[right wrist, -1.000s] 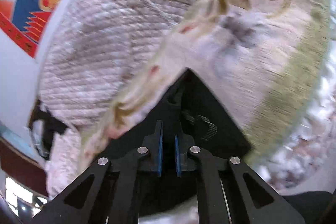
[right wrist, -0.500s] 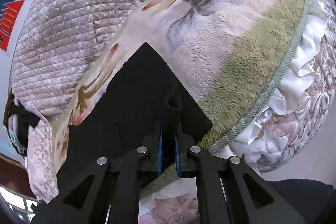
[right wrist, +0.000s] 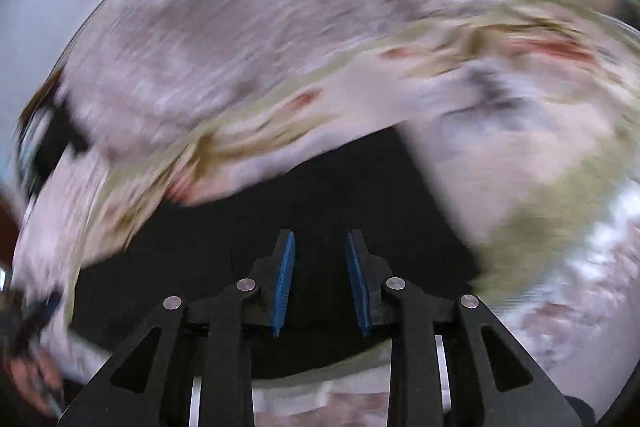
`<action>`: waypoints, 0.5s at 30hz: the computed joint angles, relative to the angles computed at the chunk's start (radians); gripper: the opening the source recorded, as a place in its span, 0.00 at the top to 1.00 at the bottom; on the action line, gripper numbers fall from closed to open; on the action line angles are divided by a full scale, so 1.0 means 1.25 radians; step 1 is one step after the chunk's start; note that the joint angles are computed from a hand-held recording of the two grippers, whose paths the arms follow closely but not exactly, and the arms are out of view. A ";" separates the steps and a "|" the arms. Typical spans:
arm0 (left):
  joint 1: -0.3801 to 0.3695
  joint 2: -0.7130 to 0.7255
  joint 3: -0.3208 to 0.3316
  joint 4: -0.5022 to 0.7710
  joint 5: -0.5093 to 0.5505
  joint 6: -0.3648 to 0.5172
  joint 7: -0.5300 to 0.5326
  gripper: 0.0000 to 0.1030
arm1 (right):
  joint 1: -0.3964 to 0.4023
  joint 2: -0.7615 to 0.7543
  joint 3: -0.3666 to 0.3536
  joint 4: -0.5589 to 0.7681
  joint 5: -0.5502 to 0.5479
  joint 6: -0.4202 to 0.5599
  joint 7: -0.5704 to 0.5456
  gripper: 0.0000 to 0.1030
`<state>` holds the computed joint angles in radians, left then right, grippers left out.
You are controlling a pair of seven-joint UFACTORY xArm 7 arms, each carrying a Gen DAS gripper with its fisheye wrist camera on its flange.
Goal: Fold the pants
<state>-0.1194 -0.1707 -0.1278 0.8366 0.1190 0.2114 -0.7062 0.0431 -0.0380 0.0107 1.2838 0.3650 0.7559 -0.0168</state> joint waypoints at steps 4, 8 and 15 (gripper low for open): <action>-0.036 0.141 -0.001 0.107 0.000 0.036 0.081 0.60 | 0.012 0.056 0.013 0.029 -0.061 0.075 -0.011 0.74; -0.066 0.185 0.035 0.173 0.181 0.101 -0.044 0.63 | 0.007 0.055 0.013 0.023 -0.077 0.048 -0.013 0.74; -0.059 0.200 0.081 0.230 0.324 0.186 -0.166 0.62 | -0.001 0.153 0.024 0.136 -0.067 0.002 -0.066 0.72</action>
<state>-0.1930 0.0798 -0.0260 1.1243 0.5237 0.4434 -0.9132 0.0419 0.1531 0.0412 1.4535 0.2813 0.7590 -0.0992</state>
